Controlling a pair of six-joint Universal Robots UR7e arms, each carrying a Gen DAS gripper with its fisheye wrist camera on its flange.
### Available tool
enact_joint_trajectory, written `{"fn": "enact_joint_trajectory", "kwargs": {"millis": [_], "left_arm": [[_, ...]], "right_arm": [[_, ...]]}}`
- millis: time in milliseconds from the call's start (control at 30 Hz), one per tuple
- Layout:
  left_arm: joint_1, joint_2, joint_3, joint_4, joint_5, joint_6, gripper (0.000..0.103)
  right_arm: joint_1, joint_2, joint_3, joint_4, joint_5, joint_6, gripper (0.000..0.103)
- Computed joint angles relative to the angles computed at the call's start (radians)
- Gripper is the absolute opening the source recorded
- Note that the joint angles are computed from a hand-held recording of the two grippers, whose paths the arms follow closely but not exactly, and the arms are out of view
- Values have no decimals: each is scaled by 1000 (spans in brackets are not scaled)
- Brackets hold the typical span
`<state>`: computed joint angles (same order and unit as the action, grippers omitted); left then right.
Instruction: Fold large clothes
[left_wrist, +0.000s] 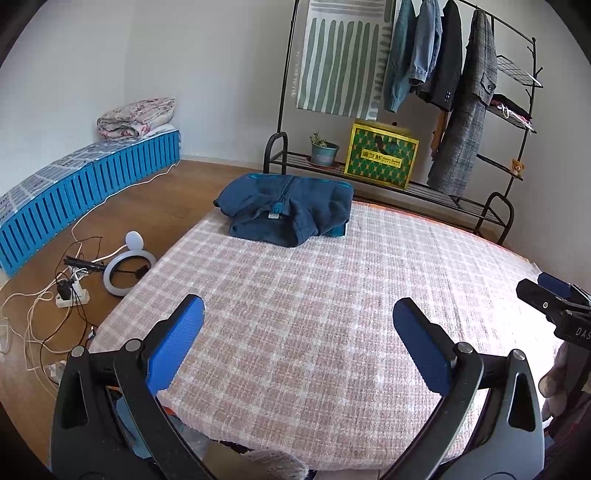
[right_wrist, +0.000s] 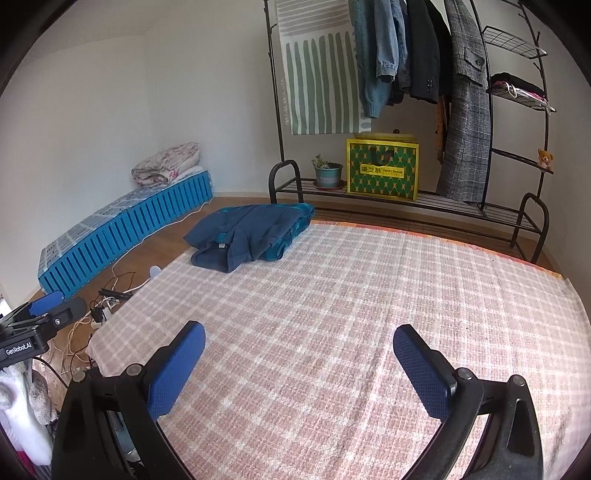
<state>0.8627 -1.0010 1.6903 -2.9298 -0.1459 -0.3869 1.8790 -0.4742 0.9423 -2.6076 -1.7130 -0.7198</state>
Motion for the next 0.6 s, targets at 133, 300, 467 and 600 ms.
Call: {"fn": "enact_joint_trajectory", "kwargs": {"millis": [133,300,467,600], "left_arm": [[-1,1,-5,-3,-1,12,103],[-1,7,-7,-26,1,28,103],[-1,5,-8,-21,-2,30,103],[-2,8,-9,-24,2,28,103]], "right_arm": [[1,0,-1,5,-2,3,103],[1,1,-3,14,-8,8,103],[0,2,-6,17,-6,7,103],[1,2,-3,15,-8,8,103]]}}
